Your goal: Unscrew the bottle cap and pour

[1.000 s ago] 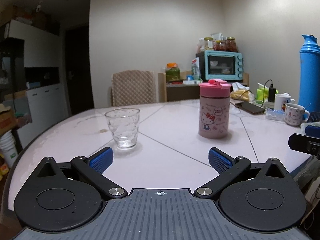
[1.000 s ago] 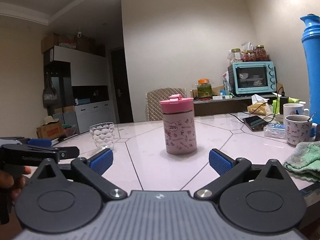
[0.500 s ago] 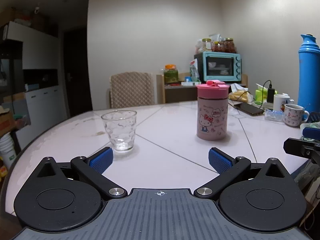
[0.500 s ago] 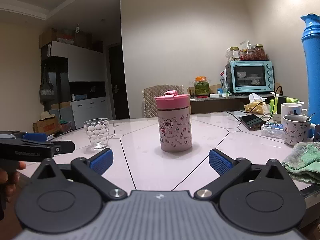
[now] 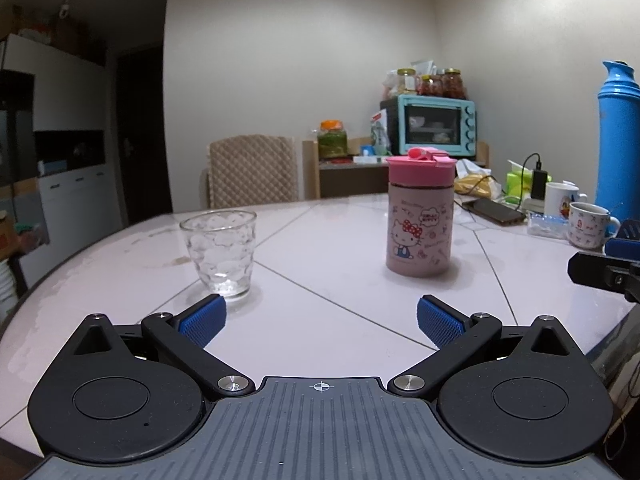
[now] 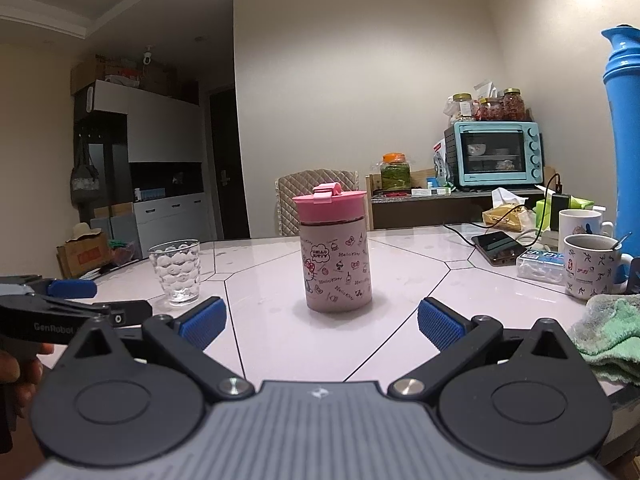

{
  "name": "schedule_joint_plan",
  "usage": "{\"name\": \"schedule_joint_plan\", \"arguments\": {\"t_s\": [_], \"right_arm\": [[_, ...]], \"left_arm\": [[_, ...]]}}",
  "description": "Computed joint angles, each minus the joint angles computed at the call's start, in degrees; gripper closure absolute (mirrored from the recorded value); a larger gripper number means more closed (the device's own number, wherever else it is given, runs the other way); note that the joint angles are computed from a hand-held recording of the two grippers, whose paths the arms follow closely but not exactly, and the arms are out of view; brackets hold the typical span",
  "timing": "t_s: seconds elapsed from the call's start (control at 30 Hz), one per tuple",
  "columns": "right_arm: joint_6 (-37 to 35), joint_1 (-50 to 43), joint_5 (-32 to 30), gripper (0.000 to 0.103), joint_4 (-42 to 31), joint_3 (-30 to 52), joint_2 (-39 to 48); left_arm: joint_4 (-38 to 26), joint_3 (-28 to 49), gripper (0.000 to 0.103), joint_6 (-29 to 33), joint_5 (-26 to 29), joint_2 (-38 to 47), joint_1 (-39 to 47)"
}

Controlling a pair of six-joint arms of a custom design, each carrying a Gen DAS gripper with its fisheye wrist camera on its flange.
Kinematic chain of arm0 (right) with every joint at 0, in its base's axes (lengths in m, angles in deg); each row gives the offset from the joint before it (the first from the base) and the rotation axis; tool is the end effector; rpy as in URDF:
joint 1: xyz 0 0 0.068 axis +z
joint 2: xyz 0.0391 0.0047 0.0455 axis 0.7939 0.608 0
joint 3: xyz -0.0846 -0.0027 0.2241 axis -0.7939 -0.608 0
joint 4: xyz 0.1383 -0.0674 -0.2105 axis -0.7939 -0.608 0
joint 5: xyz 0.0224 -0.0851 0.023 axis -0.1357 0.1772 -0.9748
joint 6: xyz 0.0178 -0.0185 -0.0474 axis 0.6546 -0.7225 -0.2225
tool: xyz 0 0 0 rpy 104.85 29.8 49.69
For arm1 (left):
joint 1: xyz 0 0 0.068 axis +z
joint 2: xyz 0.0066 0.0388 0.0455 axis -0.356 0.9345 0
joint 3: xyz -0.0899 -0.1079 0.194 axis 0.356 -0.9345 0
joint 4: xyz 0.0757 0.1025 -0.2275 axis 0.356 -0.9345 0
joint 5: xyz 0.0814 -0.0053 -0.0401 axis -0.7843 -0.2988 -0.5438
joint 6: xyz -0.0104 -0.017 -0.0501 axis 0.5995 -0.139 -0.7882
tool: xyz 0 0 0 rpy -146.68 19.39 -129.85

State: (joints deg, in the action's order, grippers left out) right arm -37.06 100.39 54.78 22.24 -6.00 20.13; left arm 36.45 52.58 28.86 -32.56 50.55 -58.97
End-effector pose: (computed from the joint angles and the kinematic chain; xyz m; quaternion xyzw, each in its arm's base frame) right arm 0.1373 0.1109 0.0634 0.0787 0.7657 0.0259 0.6378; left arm 0.2489 -0.1854 0.0731 0.1997 0.7847 -0.1089 0.5767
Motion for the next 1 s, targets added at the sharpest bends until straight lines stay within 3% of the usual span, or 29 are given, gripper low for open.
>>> {"name": "schedule_joint_plan", "arguments": {"t_s": [1.0], "right_arm": [[-4.49, -19.79, -19.74, 0.0, -1.31, 4.72, 0.66]], "left_arm": [[-9.05, 16.54, 0.0, -0.72, 4.74, 9.15, 2.17]]}}
